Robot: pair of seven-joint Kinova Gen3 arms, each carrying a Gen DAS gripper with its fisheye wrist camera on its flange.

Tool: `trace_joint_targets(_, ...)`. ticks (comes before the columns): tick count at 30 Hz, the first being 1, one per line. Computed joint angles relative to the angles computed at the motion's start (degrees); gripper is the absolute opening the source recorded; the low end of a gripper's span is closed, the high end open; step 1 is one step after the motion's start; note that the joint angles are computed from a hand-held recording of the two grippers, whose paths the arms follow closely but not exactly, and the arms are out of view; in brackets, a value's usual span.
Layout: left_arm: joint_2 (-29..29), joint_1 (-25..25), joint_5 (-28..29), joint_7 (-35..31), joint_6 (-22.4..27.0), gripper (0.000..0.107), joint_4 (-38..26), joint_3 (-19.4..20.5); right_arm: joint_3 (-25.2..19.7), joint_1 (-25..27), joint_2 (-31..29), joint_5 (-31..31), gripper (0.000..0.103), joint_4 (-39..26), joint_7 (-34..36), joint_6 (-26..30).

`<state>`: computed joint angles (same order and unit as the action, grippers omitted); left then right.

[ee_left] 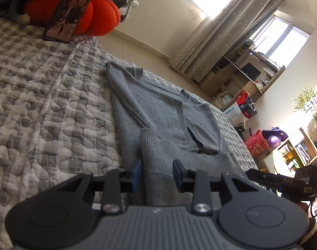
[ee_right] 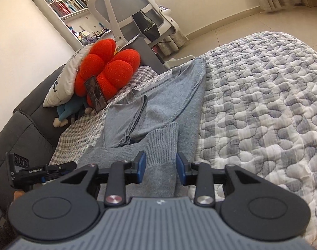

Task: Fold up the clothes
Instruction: 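Open both grippers and pull them back from the folded sweater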

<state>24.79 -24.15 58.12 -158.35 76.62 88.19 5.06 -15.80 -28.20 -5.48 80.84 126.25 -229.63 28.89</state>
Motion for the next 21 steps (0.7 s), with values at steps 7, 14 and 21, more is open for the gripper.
trace_joint_targets(7, 1.4, 0.6, 1.9, 0.4, -1.6, 0.022, 0.2, 0.8, 0.6, -1.7, 4.7, 10.5, 0.036, 0.2, -8.7, 4.7)
trace_joint_targets(14, 4.0, -3.0, 8.0, -4.7, 2.4, 0.007, 2.4, 1.6, -0.2, -5.1, 6.5, 15.7, 0.012, 2.2, -14.7, 13.4)
trace_joint_targets(21, -1.3, -0.5, 7.2, -9.3, -6.7, 0.025, 7.3, -0.4, 0.3, -5.7, 6.7, 13.7, 0.011, 2.2, -14.1, 14.4)
